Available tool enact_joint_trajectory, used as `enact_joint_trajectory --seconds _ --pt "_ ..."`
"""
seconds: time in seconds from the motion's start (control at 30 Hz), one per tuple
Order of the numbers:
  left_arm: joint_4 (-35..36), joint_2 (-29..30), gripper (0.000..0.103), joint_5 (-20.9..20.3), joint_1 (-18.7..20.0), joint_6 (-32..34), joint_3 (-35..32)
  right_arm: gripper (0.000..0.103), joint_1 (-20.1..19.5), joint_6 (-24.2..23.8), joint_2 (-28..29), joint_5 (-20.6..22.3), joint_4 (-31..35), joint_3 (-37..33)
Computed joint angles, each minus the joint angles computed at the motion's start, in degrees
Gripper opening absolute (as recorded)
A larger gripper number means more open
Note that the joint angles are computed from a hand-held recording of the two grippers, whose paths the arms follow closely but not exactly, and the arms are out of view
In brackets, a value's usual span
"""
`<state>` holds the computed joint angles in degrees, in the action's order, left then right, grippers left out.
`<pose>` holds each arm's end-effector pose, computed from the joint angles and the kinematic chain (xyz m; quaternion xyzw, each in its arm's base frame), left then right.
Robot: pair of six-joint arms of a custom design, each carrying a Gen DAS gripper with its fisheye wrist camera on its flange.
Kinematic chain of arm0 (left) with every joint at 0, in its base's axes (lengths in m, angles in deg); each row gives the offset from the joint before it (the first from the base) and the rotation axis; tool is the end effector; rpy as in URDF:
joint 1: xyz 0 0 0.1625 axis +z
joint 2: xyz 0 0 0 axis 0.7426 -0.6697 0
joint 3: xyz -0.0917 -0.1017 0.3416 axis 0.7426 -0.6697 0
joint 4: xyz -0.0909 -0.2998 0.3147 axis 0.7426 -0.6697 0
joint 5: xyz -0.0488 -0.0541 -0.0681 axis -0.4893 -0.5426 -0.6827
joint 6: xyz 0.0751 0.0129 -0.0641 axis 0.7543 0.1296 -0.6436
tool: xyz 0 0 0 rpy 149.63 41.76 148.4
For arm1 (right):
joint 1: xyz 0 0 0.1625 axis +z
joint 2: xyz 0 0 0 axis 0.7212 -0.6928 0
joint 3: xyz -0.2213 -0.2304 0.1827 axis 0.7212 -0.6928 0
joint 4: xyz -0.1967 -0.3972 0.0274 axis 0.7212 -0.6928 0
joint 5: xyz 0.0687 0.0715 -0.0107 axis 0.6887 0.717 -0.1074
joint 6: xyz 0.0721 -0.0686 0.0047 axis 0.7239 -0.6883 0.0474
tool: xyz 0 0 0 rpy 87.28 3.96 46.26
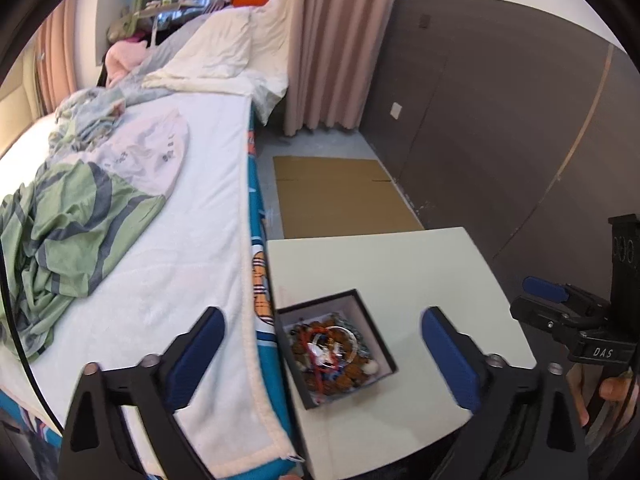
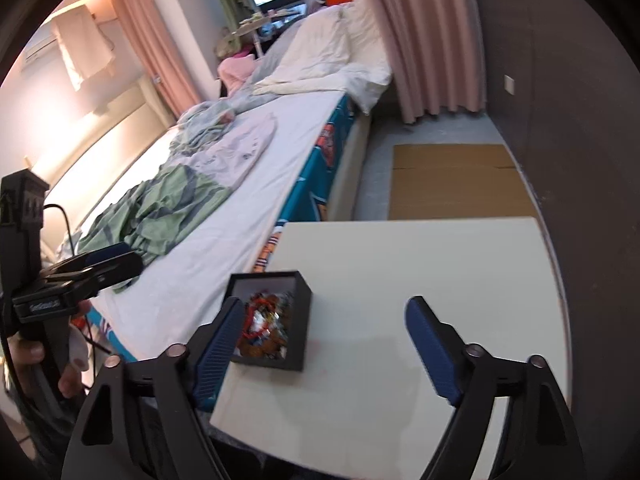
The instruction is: Organize jewelry
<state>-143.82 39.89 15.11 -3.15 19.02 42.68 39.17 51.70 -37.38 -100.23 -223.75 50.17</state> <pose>-0.4186 -0.6999 0.0587 0.1858 0.9004 -0.3092 0.2431 0.0536 -0.7061 0.4175 0.2204 -0.9165 0.2592 0.2105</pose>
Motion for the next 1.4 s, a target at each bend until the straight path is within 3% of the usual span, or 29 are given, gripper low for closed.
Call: enact_joint_trajectory --seconds 0.03,0.07,0.2,0.77,1.4 --pt "-0.64 -0.22 0.103 -0.12 -0.37 0.27 0.6 0.102 -0.24 0.55 -1.03 0.21 0.0 0.77" --pt "-1.01 -0.57 0.103 -0.22 -0.96 0.24 1.45 0.103 -0.55 0.74 -2.24 0.84 -0.21 1.72" --pt "-2.73 -1.68 0.103 0.09 -2.83 0.13 4.29 0.103 -1.39 1.57 -6.39 1.57 -0.23 4.66" --pt "-16.72 -7.83 0.103 2.79 -10.56 -0.9 20.67 0.103 -2.13 -2.54 -22.09 0.31 -11.02 21.49" --pt "-29.7 -11.86 0.102 8.26 -15.82 -3.17 33.0 0.103 -5.53 -5.78 -36.43 6.24 -21.28 36.83"
